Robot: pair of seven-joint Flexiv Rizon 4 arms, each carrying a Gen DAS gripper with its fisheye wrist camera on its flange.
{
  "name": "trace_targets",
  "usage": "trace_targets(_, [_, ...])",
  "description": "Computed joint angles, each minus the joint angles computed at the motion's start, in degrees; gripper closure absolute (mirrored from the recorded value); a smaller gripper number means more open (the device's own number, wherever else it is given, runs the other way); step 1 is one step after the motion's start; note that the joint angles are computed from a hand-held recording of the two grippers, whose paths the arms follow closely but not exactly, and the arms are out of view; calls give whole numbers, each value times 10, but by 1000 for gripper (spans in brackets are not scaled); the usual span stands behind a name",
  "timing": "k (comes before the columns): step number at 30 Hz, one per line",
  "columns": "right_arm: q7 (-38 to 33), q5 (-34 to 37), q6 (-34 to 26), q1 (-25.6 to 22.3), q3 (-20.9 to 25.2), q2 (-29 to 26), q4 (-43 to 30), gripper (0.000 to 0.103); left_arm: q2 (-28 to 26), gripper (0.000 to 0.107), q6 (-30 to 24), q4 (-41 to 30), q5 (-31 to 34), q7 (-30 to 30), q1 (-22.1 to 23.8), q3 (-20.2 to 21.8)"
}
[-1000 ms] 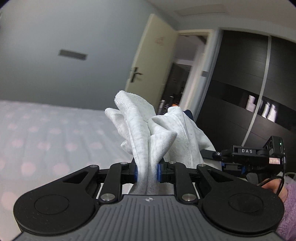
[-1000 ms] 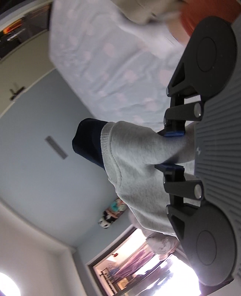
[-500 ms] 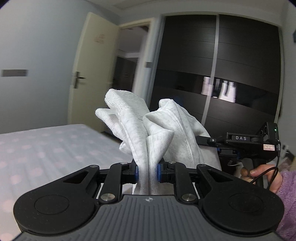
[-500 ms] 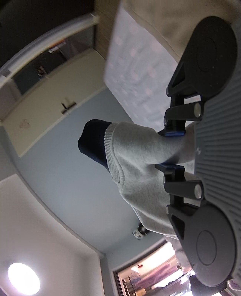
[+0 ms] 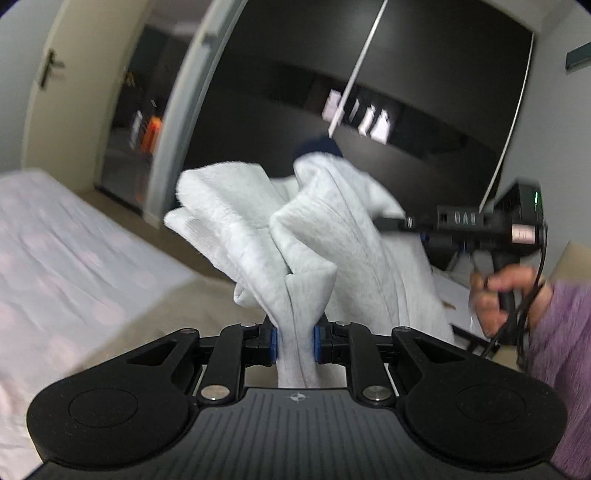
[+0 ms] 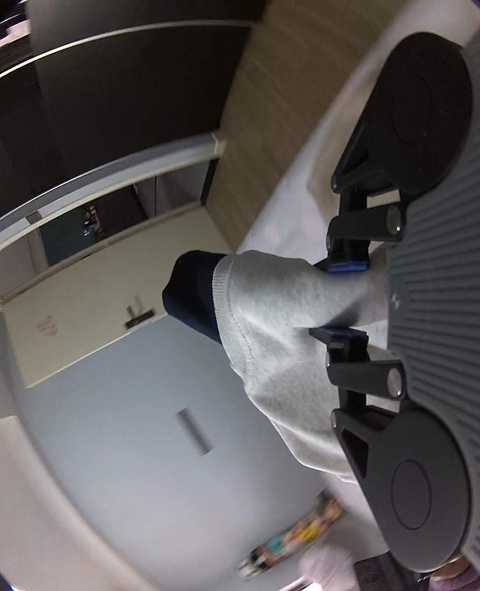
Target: Fold clothes
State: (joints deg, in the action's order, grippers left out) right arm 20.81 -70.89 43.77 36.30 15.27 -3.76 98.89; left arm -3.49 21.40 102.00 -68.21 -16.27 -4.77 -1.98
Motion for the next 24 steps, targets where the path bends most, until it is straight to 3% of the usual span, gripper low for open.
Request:
trace_targets(6, [-244, 169, -74, -13, -1, -9, -35, 73, -94, 92, 23, -41, 26, -55, -18, -41])
trace_targets(13, [-506, 295, -131, -33, -38, -87, -135, 73, -206, 92, 84, -110, 57, -114, -22, -84])
trace_targets(17, [-586, 320, -135, -36, -63, -137, -177, 73, -264, 92, 125, -163, 91, -134, -20, -104])
trace_targets(22, [-591, 322, -153, -23, -89, -180, -198, 72, -360, 93, 131, -285, 173, -227, -35, -128])
trace_targets(24, [-584, 323, -157, -19, -101, -206, -222, 69, -385, 93, 130, -314, 199, -236, -33, -136])
